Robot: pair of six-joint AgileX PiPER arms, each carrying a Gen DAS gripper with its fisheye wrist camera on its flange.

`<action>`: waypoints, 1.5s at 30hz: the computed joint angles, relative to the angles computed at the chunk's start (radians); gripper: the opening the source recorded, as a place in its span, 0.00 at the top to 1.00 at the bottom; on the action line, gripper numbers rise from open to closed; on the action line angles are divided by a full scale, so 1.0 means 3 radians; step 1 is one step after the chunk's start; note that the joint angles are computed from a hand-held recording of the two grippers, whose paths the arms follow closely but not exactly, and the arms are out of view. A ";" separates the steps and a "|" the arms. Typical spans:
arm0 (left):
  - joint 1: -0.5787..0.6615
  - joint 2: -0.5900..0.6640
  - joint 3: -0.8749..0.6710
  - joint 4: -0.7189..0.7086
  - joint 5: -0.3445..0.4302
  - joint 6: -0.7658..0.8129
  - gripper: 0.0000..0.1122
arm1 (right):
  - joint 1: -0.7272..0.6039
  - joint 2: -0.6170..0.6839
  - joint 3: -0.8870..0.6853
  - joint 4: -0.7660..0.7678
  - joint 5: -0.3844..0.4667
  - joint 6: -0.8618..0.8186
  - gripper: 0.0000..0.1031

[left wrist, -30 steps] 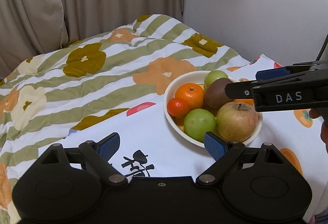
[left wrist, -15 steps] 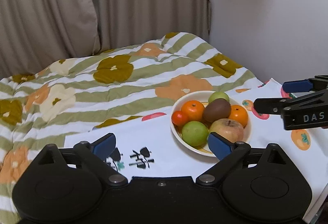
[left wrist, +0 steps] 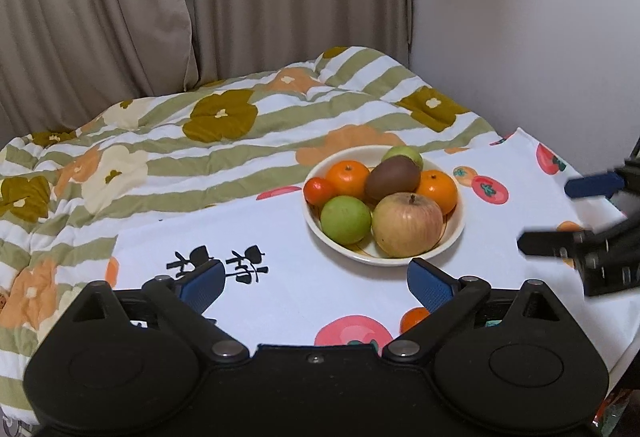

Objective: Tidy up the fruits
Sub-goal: 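Withdraw both open tools toward the last tangerine and tomato, then grasp the last tangerine with the left tool while the right tool grasps the red tomato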

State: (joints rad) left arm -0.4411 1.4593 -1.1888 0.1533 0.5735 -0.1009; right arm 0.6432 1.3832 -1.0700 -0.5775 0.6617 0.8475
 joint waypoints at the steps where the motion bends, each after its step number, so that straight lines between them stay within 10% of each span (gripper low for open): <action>1: 0.0002 0.0040 -0.0014 -0.0073 0.0007 0.0067 0.11 | 0.0017 -0.0008 0.0067 0.0005 -0.0026 0.0016 0.00; 21: 0.0022 0.0785 -0.0157 -0.1239 0.0161 0.1762 0.22 | 0.0271 0.0417 0.0661 -0.0180 -0.0684 0.0843 0.02; 35: -0.0012 0.1095 -0.0419 -0.1559 0.0413 0.2025 0.62 | 0.0373 0.0704 0.0473 -0.0336 -0.0762 0.0912 0.29; 45: -0.0014 0.1033 -0.0364 -0.1434 0.0395 0.1910 0.64 | 0.0361 0.0818 0.0365 -0.0217 -0.0763 0.0776 0.42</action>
